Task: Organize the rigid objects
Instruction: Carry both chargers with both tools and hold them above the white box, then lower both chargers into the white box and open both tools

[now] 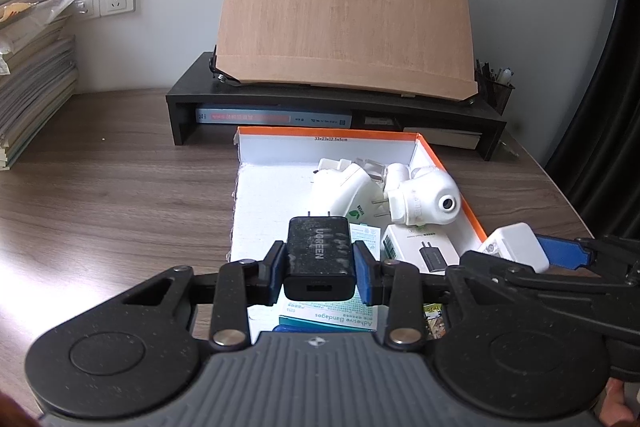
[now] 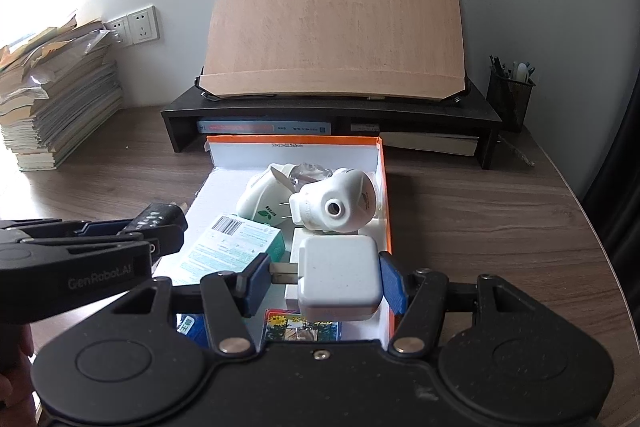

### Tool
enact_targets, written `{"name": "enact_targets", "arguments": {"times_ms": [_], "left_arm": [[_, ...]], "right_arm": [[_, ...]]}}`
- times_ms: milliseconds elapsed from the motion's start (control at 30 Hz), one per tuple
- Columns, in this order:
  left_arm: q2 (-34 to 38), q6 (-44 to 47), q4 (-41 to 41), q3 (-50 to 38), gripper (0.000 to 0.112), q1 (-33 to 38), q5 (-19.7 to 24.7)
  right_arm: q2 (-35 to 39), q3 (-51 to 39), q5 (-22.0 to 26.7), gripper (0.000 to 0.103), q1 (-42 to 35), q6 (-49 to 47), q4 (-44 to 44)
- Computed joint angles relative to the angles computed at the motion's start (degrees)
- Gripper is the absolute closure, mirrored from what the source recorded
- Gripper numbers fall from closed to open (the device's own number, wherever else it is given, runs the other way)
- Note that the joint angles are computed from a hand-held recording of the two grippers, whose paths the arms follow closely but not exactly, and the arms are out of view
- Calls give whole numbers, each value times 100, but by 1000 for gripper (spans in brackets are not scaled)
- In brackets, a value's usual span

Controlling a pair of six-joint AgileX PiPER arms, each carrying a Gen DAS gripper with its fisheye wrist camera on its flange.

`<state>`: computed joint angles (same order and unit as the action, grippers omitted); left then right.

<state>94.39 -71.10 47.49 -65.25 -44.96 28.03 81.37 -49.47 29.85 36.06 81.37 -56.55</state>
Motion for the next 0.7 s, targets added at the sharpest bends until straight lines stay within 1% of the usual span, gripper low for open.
{"name": "enact_targets", "arguments": {"times_ms": [67,100,133,167,233,300,367,467,533,600,667,700], "left_arm": [[62,67,-78,-45,76,17,-21],[85,112,-128,-59,76,33,-46],[115,152,-176,-74,76,48,-75],[136,194,-219,-80,76,59,-108],[187,294,-303,-95,76,88,-191],[238,473,-469,-118,75,150,-307],[284,468,-435,-117,76,186,-444],[306,822,-756,-121,74,242,-618],[256,956,-909,-83,72,225,-609],[99,877,-858,40,65,169,-554],[-109,769,-819,129,42,66,-345],[-241,715,-809,190,38,10,-246]], "right_arm": [[30,38,-50,32,-26,240,-244],[7,100,-42,31,3,500,-511],[-28,149,-14,28,35,691,-716],[-74,176,27,27,62,760,-792],[-168,200,129,28,94,772,-818],[-299,245,312,27,166,862,-859],[-439,304,524,26,264,895,-811],[-679,425,761,26,426,916,-694],[-809,479,975,26,588,910,-658],[-957,543,1180,25,749,946,-628],[-1134,584,1353,24,885,912,-481],[-1247,613,1371,23,923,839,-364]]}}
